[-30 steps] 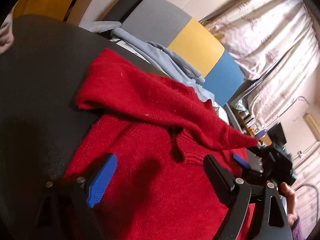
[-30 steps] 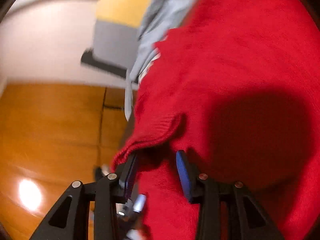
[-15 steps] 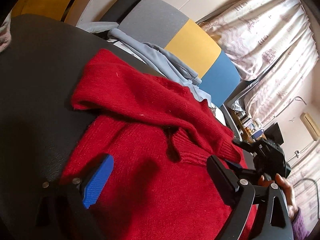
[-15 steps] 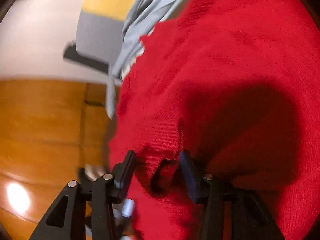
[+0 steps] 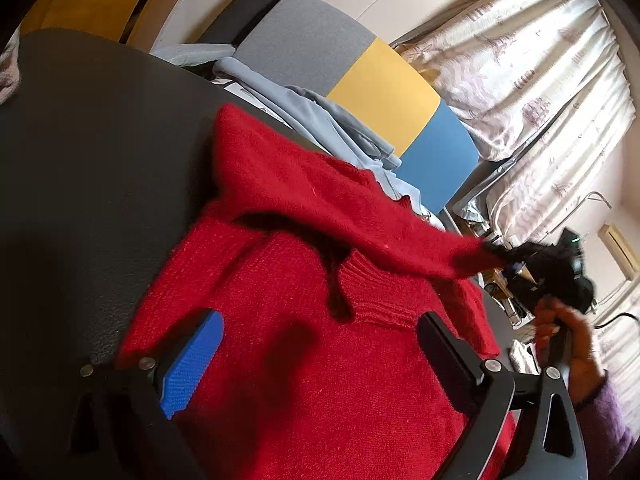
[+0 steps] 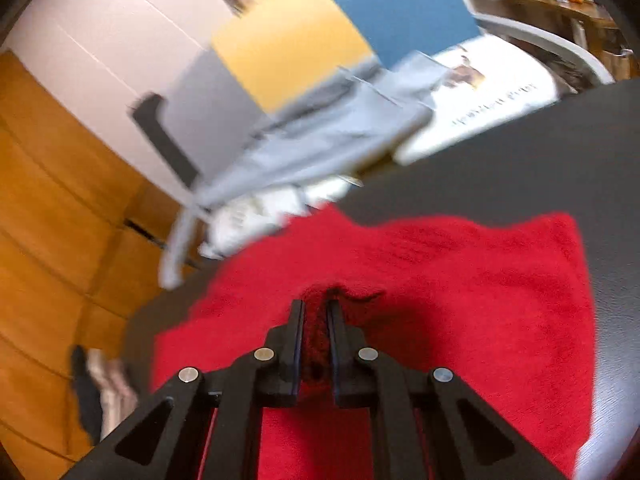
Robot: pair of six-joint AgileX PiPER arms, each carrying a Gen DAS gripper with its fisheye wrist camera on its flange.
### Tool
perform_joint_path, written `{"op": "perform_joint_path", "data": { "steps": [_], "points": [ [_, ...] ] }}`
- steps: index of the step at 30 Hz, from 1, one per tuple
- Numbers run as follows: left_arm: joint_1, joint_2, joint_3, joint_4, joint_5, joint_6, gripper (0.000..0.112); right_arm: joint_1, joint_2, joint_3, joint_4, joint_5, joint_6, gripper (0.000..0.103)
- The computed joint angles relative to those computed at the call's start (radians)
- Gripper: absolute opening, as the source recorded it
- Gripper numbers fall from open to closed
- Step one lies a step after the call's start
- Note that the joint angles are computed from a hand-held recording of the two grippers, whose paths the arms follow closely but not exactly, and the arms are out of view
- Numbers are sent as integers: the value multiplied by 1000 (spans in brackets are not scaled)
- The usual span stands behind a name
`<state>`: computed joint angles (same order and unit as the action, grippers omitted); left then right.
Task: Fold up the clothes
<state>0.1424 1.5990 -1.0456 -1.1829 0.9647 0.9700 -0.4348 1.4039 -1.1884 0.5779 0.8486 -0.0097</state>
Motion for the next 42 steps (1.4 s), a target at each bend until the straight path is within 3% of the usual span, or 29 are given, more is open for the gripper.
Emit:
{"op": "perform_joint_path", "data": {
  "steps": [2,4,7,10,12,15,17,18,21,23,27,31,32,36,37,39,42],
  "points": [
    [-10,1,-15,27,-6,-28,100,-6,53,2,10,51,-45,18],
    [-33,0,-50,99,-22,-108,100,40,-3,63,-103,-37,66,23],
    [-117,5,-181,373,-49,-377,100,102,-173,161,-403,-153,302,29],
    [-209,15,-270,673,-163,-595,100,216,-291,217,-604,-196,471,29],
    [-258,37,-313,873,-227,-706,100,286,-303,221,-671,-183,506,29],
    [-354,110,-391,1173,-245,-852,99,389,-299,231,-742,-195,550,29],
    [-407,155,-423,1340,-256,-931,93,462,-281,233,-830,-184,681,29],
    [-425,177,-435,1430,-266,-990,85,510,-277,243,-892,-179,743,29],
    [-402,222,-477,1552,-265,-1134,83,564,-226,267,-1039,-173,831,29],
    [-349,234,-472,1498,-280,-1105,84,549,-191,272,-1042,-124,829,29],
    [-263,213,-445,1255,-301,-862,85,430,-216,291,-844,-197,673,29],
    [-179,199,-482,1011,-163,-578,85,354,-266,273,-657,-227,430,29],
    [-147,162,-453,946,-162,-516,85,338,-269,255,-615,-215,392,29],
    [-21,-46,-241,626,-324,-266,86,340,-220,170,-573,-197,309,29],
    [-2,-83,-214,558,-348,-251,91,356,-197,138,-582,-190,299,29],
    [-23,-77,-243,542,-322,-334,93,385,-128,80,-572,-188,247,29],
    [-182,1,-315,787,-353,-578,93,490,-10,-43,-720,-109,376,29]
  ]
}}
